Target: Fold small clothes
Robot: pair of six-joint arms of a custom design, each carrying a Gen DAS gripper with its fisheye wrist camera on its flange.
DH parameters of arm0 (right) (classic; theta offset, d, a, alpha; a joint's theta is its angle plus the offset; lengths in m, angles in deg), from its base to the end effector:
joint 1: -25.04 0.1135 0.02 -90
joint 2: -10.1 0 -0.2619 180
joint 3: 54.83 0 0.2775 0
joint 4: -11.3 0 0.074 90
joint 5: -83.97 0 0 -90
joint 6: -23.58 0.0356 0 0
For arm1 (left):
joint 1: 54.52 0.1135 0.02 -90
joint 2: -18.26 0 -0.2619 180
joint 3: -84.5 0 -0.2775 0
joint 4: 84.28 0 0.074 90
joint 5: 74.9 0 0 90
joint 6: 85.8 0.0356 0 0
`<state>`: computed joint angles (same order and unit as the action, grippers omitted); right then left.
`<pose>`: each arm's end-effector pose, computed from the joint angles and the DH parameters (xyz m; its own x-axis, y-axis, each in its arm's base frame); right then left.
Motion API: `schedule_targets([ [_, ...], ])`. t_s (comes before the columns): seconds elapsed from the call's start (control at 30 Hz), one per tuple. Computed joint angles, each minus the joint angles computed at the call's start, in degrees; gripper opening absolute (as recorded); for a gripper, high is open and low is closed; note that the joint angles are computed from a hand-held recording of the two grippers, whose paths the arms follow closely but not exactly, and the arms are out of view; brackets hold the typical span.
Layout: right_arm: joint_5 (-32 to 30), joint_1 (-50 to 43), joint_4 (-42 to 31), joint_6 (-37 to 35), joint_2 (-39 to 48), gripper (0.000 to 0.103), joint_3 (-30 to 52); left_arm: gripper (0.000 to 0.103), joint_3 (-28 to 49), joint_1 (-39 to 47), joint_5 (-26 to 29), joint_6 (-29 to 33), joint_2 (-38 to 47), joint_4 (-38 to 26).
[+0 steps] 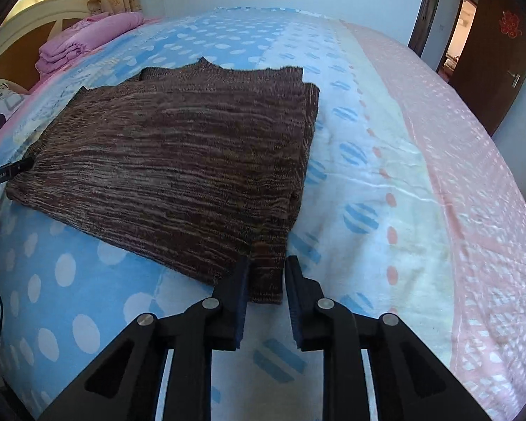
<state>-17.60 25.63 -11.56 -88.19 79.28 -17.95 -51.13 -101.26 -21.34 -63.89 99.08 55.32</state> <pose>0.2236 0.0094 0.1207 -0.7159 -0.3707 -0.5916 -0.4202 0.9055 -0.0590 0.1694 -0.1492 0.1072 -0.7066 -0.3382 -0.6215 -0.4351 0.9004 0.0048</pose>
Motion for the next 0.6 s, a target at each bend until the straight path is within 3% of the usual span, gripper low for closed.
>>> schedule_targets([
  [0.13, -3.12, 3.73, 0.77, 4.70, -5.07, 0.024, -0.13, 0.103, -2.32, -0.94, -0.47, -4.91, -3.40, -2.15],
  [0.2, -3.51, 5.56, 3.71, 6.03, -2.80, 0.027, 0.14, 0.103, -3.25, -1.37, 0.26, -6.01, -4.45, -2.46],
  [0.33, 1.42, 7.72, 8.02, 8.12, 9.14, 0.027, 1.69, 0.103, -2.93, -3.51, 0.41, -6.72, -3.80, -4.83],
  [0.4, 0.23, 6.90, 12.33, 6.71, 7.41, 0.027, -1.97, 0.103, -3.44, -4.62, 0.39, -6.23, -4.13, -5.18],
  [0.6, 5.40, 9.49, 7.41, 5.50, 1.67, 0.027, -3.64, 0.103, -5.03, -7.28, -0.12, -6.20, -5.99, -5.88],
])
